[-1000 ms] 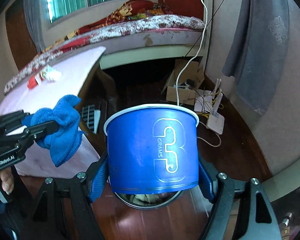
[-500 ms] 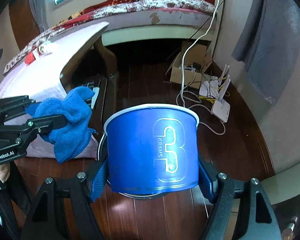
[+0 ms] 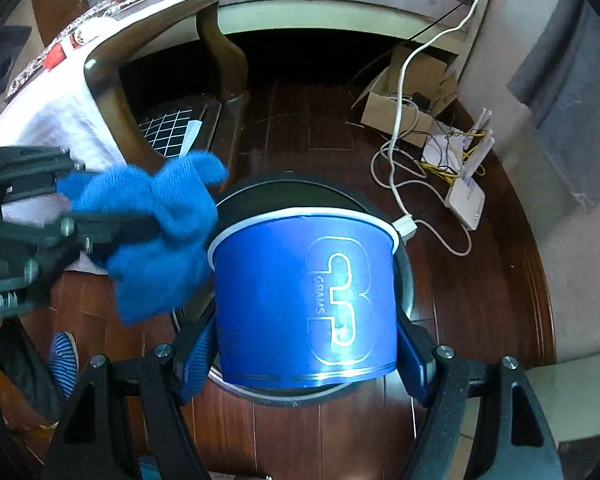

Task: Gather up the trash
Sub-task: 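Carry the blue cloth and blue cup over the bin and open both tools, then move both tools back toward the remaining items on the bed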

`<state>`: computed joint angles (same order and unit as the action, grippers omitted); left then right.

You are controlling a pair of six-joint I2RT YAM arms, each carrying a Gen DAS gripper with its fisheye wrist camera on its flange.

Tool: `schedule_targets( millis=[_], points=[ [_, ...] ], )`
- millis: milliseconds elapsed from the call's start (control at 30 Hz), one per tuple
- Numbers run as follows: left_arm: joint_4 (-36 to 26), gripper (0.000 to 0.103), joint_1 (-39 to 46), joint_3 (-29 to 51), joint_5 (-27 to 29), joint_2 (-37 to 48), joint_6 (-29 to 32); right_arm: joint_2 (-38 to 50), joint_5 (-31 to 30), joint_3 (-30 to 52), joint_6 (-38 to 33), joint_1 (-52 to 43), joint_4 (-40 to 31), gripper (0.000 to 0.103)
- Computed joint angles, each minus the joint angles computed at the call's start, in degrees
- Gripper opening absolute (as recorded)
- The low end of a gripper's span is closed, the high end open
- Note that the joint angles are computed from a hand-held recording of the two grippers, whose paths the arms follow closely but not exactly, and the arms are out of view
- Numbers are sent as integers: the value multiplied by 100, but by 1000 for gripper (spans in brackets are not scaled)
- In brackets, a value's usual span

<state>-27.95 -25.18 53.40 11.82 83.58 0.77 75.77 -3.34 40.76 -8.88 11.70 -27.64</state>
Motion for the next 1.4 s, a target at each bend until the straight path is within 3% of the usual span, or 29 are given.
schedule_targets(
  millis=[33, 67, 100, 133, 467, 867, 1167, 1400],
  points=[
    [21, 64, -9, -13, -72, 49, -54, 237, 150, 77, -4, 57, 35, 83],
    [53, 74, -25, -57, -208, 29, -122, 445, 343, 145, 23, 98, 30, 100],
    [109, 87, -21, -132, -294, -22, -169, 669, 577, 208, 66, 97, 32, 103],
    [160, 92, -1, -218, -402, -85, -238, 646, 529, 135, 16, 12, 162, 103],
    [210, 93, 94, -532, -666, -386, -499, 327, 450, 205, 73, -435, 32, 103],
    [-303, 96, 58, -446, -913, -1271, -518, -455, 466, 435, 345, -245, -600, 103],
    [-717, 96, 353, -255, -1043, -1877, -505, -1169, 530, 868, 733, 111, -1233, 103],
    [-988, 97, 669, -136, -1056, -2301, -310, -1257, 784, 1267, 1012, 707, -1465, 103]
  ],
)
